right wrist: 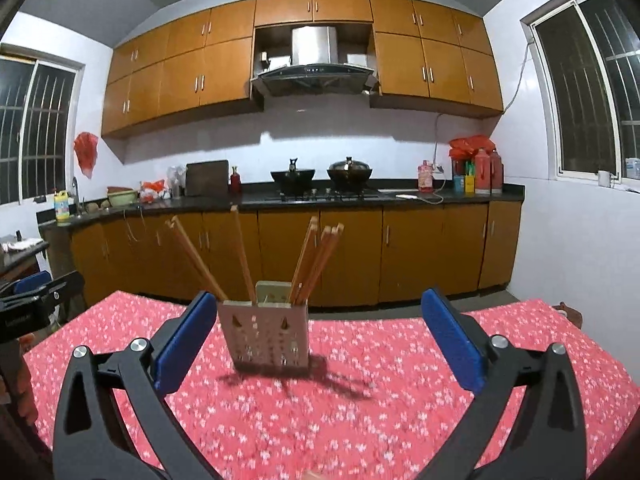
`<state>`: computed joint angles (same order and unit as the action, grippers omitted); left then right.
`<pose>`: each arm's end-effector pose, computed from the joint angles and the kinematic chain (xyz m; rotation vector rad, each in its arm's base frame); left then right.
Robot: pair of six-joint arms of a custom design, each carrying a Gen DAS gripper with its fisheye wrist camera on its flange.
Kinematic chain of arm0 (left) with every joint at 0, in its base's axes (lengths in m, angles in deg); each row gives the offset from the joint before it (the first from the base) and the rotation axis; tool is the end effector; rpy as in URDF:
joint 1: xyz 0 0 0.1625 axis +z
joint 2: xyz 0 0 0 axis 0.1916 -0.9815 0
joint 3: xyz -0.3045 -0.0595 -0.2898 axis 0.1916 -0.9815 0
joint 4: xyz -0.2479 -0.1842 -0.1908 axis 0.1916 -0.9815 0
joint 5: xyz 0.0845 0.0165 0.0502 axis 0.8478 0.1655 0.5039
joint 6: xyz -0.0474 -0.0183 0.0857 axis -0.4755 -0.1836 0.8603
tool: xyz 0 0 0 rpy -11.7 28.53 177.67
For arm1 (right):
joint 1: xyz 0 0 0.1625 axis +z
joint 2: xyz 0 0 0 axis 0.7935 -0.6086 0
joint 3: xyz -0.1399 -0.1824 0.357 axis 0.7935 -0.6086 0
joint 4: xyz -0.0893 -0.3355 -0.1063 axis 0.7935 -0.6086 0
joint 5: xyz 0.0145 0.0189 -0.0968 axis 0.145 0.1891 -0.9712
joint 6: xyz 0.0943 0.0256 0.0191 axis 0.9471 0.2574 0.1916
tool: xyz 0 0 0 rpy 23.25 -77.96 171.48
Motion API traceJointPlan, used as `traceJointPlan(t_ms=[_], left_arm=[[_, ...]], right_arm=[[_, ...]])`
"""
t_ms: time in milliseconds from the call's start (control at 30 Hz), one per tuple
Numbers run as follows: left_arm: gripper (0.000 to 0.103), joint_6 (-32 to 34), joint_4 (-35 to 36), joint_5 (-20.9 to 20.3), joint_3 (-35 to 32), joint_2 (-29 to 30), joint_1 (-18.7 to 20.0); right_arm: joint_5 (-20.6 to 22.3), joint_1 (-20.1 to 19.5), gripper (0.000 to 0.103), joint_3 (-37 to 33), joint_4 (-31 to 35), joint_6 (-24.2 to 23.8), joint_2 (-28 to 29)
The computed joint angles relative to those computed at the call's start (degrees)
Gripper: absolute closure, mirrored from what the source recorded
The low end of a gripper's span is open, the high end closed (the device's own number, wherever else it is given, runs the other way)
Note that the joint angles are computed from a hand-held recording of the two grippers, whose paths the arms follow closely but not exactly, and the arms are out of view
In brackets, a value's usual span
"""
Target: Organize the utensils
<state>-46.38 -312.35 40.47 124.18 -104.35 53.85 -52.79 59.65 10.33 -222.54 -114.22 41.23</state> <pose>-0.0200 -0.5248 0.3502 0.2805 1.9172 -1.5408 0.3432 -0.5631 0.0171 0.9590 -2.1222 1.4825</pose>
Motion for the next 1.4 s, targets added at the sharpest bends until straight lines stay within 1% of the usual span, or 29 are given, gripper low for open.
traceJointPlan(t_ms=[100,233,300,500,600,767,967,1400], left_arm=[[0.004,0.45,-2.62,0.42,2.09,0.18,-0.11],[0.004,4.68,-8.85,2.07,3.72,1.86,-1.04],[0.004,5.77,-10.58,2.53,4.79,2.44,-1.12],[0.004,5.12,-11.12,4.65,7.43,3.7,-1.2],[0.004,4.71,-11.84,4.69,8.62,4.04,-1.09],[0.004,5.34,-15.06,4.47,10.41,4.91,-1.1],[0.004,6.81,-18.25,4.98,11.56,6.11,-1.12],[0.004,4.11,-17.54,5.48,13.15,6.89,-0.98]], right_arm=[[-0.67,0.01,0.002,1.65,-0.59,-0.29,0.09],[-0.91,-0.32,0.002,3.94,-2.58,-0.57,0.57],[-1.15,-0.56,0.002,4.92,-3.03,-0.54,0.84],[-2.0,-1.34,0.002,8.51,-3.68,0.63,0.89],[-2.26,-1.52,0.002,9.38,-4.26,1.5,1.02],[-2.49,-1.99,0.002,11.08,-5.93,2.89,1.1],[-3.09,-2.44,0.002,12.57,-7.92,2.65,1.46],[-3.84,-2.68,0.002,13.34,-9.19,2.28,2.24]])
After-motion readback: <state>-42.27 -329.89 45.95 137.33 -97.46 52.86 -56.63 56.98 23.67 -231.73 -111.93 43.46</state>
